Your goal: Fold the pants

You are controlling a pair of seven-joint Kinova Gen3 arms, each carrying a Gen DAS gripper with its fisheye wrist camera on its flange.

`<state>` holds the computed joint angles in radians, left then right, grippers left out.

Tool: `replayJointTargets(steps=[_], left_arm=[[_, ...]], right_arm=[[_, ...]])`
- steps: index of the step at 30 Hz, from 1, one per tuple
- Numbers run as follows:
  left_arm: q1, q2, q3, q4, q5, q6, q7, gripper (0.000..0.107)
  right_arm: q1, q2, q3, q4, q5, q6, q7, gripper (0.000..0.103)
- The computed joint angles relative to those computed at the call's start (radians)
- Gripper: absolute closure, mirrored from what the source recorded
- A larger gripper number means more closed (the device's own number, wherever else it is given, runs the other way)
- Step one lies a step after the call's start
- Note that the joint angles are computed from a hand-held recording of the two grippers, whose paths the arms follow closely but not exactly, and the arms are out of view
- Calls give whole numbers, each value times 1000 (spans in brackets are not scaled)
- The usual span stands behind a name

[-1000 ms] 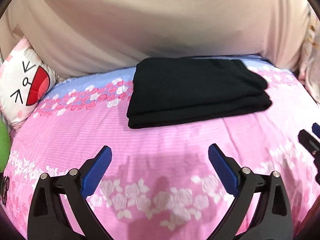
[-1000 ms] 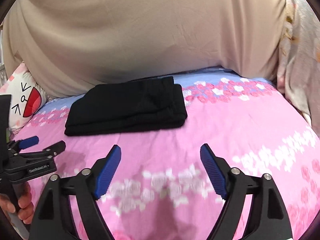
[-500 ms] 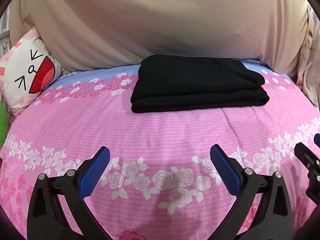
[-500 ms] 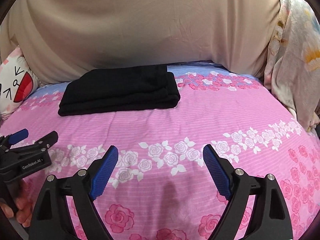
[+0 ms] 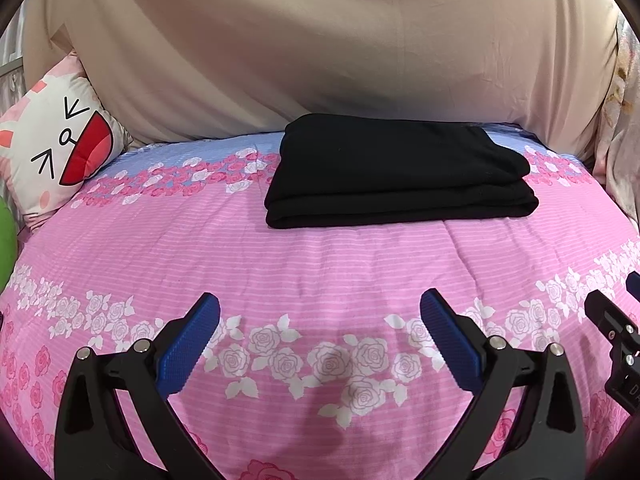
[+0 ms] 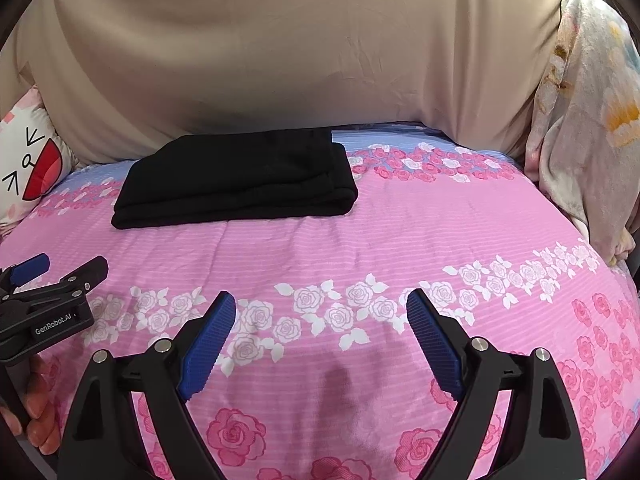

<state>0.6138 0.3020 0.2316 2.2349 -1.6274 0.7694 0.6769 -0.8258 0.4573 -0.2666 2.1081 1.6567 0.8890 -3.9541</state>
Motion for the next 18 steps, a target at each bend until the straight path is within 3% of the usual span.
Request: replayJointTargets(steps=[18], left_arm=[[2, 0, 1, -4, 1, -3, -11, 9]], right_arm=[[-6, -1, 4, -7, -13, -4, 6, 17]])
